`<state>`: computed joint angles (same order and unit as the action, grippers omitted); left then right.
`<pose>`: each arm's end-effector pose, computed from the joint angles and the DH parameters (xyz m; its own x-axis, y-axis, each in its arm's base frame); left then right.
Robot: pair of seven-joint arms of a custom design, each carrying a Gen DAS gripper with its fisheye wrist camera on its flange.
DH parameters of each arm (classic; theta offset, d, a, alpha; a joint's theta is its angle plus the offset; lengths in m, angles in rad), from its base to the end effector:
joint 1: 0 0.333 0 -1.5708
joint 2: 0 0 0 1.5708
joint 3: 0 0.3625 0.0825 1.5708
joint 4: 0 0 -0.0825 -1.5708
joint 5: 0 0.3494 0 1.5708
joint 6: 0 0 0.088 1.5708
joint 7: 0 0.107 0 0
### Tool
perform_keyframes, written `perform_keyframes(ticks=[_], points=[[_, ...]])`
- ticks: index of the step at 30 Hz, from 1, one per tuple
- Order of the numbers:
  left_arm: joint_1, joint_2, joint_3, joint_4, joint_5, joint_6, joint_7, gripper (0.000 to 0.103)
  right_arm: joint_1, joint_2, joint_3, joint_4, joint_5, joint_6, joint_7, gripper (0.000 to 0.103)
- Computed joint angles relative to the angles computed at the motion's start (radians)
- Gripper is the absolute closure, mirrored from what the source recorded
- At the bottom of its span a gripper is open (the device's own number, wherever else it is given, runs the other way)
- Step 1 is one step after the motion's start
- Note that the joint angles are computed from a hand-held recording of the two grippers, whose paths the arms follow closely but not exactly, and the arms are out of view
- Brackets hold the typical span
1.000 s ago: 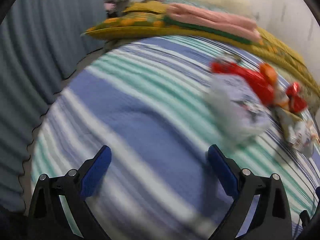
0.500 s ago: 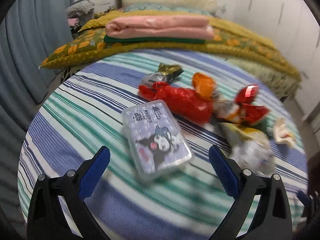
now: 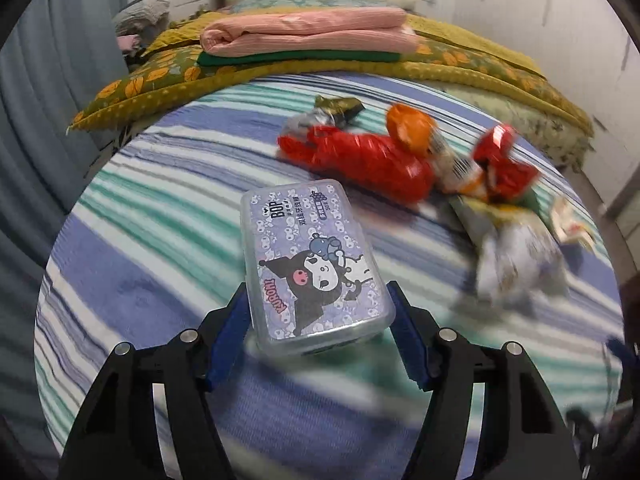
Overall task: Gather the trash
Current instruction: 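Position the open left tool over the clear cartoon-printed plastic box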
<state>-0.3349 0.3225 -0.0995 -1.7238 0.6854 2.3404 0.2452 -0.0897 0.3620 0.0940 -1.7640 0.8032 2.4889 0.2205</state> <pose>0.6046 -0.2604 0.4909 0.4609 -0.8869 0.0296 -0.7258 -0.3960 -0.5626 0.6652 -0.0089 0.4594 0.7031 -0.7110 -0.0112 -0.5466 -0.5303 -0.6480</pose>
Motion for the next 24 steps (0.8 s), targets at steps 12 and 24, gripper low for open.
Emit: perform_keyframes(ticks=[12, 24], points=[[-0.010, -0.101, -0.046, -0.178, 0.061, 0.033, -0.054, 0.016, 0.006, 0.003, -0.003, 0.000, -0.012, 0.026, 0.040, 0.010], [-0.006, -0.100, -0.052, -0.180, 0.068, 0.010, -0.094, 0.004, -0.004, 0.039, -0.004, 0.057, -0.073, -0.026, 0.124, 0.007]])
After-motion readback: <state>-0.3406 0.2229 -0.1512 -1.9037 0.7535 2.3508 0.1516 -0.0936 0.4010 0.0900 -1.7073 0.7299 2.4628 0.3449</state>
